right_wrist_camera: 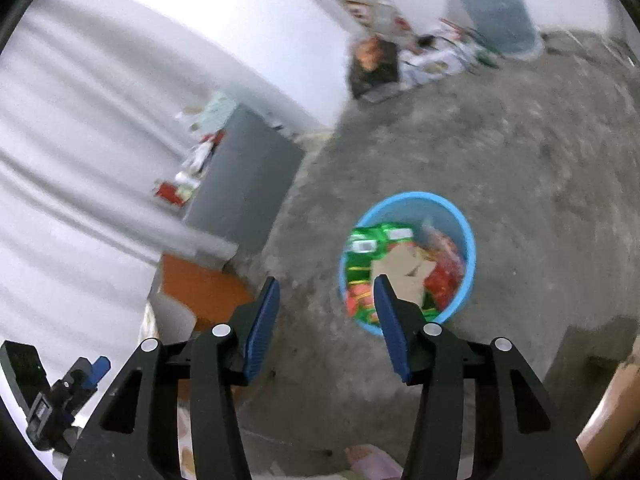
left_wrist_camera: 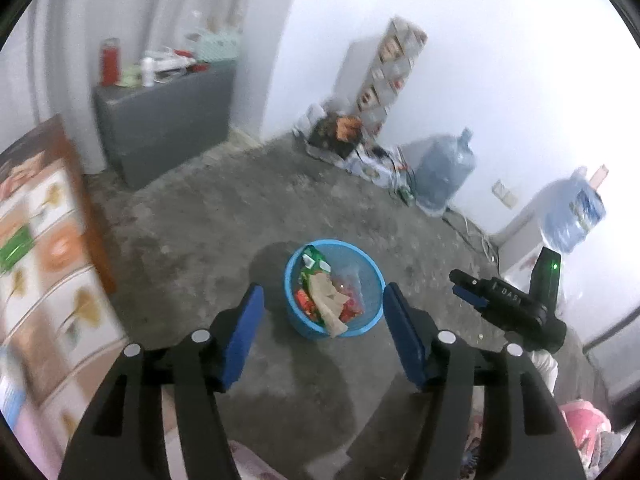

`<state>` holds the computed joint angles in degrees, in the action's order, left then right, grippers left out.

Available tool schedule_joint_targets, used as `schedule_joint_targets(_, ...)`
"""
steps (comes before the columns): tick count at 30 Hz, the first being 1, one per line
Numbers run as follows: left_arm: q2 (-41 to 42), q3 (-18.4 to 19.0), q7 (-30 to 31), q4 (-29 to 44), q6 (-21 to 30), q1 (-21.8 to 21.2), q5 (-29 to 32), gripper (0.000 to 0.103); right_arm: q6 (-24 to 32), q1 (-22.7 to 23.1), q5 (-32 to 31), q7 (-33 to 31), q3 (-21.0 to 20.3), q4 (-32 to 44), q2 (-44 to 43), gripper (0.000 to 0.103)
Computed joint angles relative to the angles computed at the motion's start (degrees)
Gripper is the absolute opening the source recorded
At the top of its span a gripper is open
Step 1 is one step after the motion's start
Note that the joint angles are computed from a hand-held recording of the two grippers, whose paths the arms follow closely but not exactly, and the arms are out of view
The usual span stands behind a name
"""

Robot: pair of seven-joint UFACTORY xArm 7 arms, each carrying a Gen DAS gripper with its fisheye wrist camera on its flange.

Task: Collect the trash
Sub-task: 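Move both tools back over the table toward the remaining items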

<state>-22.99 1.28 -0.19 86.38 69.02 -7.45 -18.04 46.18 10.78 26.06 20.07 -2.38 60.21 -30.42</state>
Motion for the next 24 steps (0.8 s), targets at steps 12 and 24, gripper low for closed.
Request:
schedule_joint_targets(12, -26.14, 11.43, -3.04, -9.38, 8.07, 6.02, 3.07, 0.069, 3.68, 9.86, 1.98, -8.21, 4.97, 13.99, 1.97, 0.053)
schedule_joint_targets(24, -36.09, 26.07, -5.88, -12.40, 16.04, 16.85, 14.60, 0.070, 10.40, 19.02, 0.33, -12.47, 16.61, 34.21, 19.00, 0.056)
